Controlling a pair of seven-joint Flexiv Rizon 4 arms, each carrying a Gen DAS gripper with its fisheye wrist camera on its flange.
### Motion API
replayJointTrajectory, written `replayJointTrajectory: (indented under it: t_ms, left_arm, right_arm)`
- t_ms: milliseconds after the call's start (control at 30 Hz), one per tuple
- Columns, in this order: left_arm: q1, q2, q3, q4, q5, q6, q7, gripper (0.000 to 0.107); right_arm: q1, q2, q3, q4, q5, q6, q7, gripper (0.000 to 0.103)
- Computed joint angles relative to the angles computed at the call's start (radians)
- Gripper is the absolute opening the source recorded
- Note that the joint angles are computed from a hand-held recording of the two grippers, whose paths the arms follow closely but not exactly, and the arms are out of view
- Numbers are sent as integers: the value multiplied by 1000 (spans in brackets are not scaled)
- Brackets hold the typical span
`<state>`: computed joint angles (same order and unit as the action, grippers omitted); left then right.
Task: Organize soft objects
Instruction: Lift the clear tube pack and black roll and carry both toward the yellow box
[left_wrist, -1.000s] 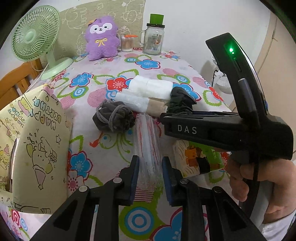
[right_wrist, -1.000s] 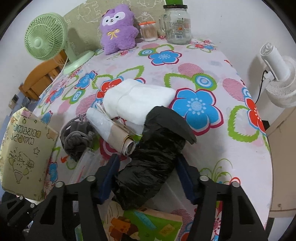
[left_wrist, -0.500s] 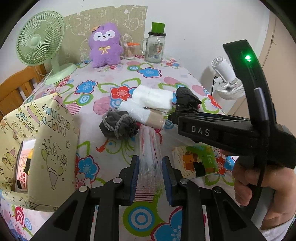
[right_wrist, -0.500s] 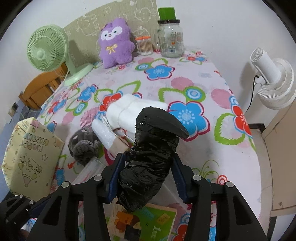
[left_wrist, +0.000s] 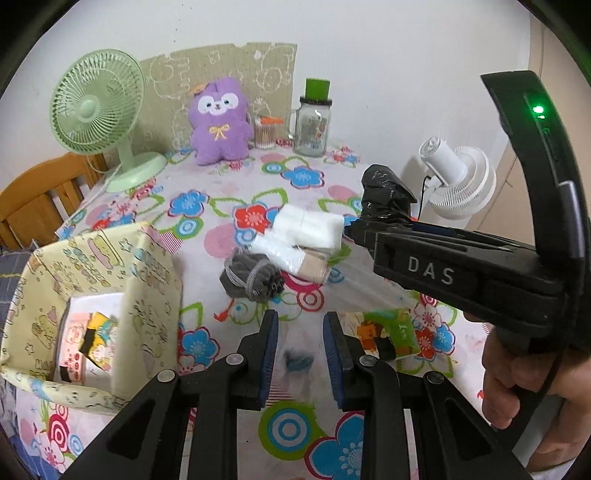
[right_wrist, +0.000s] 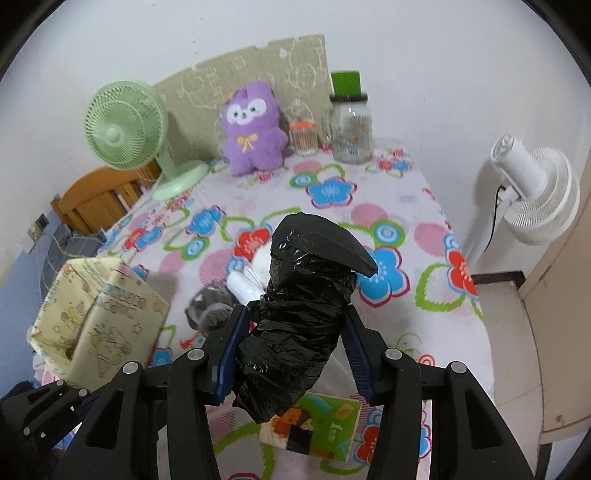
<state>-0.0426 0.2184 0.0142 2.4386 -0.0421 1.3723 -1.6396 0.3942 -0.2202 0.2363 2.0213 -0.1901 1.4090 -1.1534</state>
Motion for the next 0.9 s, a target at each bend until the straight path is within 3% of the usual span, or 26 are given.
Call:
replayJointTrajectory:
  t_ms: [233,467,567,633,667,733,900]
  left_arm:
    - [17,17,-10,9,29,-15,-25,26]
    - [-6,-29,9,12,-23,-23,1,26]
    - [4,-44,3,5,-4,-41,-6,48]
    - [9,-53,1,6,8,-49,-20,81]
    - [17,-59,-3,6,27,-49,-39,86]
    - [39,-68,-13,2,79,-50,-88,90]
    - [20,-97,2,-9,60,-84,-56,92]
  right_arm:
    - [11,33,-10,29,-29,20,29,54]
    - [-2,21,0,31,-9,7,21,54]
    - [-4,11,-1,27,-4,6,15,54]
    - [-5,3,0,23,-1,6,10,54]
    - [-6,-1,0,21,2,5,7,54]
    - [-6,-9,1,17,5,2,4,54]
    - [-5,-23,6,10,15,-5,-5,54]
